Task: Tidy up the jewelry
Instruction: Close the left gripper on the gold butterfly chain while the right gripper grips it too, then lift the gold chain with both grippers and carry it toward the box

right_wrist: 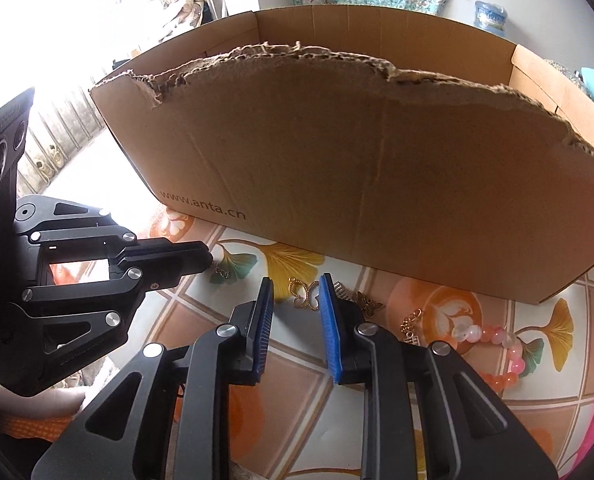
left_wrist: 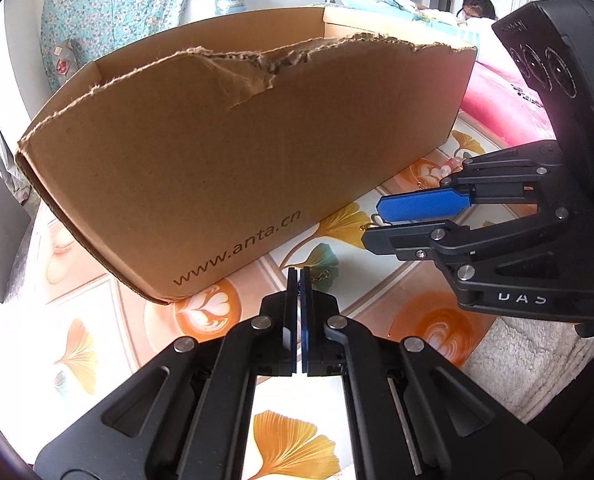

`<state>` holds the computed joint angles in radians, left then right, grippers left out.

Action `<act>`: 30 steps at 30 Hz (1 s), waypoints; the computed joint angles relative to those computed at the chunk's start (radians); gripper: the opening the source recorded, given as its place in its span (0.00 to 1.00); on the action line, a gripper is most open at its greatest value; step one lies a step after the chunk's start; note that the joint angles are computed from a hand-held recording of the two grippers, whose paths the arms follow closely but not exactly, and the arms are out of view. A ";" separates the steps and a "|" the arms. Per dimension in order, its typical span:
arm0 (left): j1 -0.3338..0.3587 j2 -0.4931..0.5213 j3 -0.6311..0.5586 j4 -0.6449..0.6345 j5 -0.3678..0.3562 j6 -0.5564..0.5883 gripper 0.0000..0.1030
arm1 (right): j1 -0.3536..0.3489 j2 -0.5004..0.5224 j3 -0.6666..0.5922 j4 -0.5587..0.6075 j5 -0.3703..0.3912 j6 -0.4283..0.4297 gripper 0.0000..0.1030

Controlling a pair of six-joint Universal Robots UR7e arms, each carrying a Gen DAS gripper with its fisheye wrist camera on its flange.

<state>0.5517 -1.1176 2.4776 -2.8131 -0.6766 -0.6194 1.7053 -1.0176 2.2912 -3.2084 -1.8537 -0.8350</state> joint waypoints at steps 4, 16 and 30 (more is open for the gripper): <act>-0.001 0.001 0.000 -0.002 -0.001 0.000 0.00 | 0.021 0.029 0.005 -0.058 -0.026 -0.010 0.14; -0.003 0.001 0.002 0.000 0.001 -0.001 0.00 | 0.004 -0.006 0.006 -0.001 0.001 0.016 0.05; -0.003 -0.003 0.002 0.003 0.000 0.001 0.00 | -0.011 -0.062 0.020 0.051 -0.004 0.012 0.05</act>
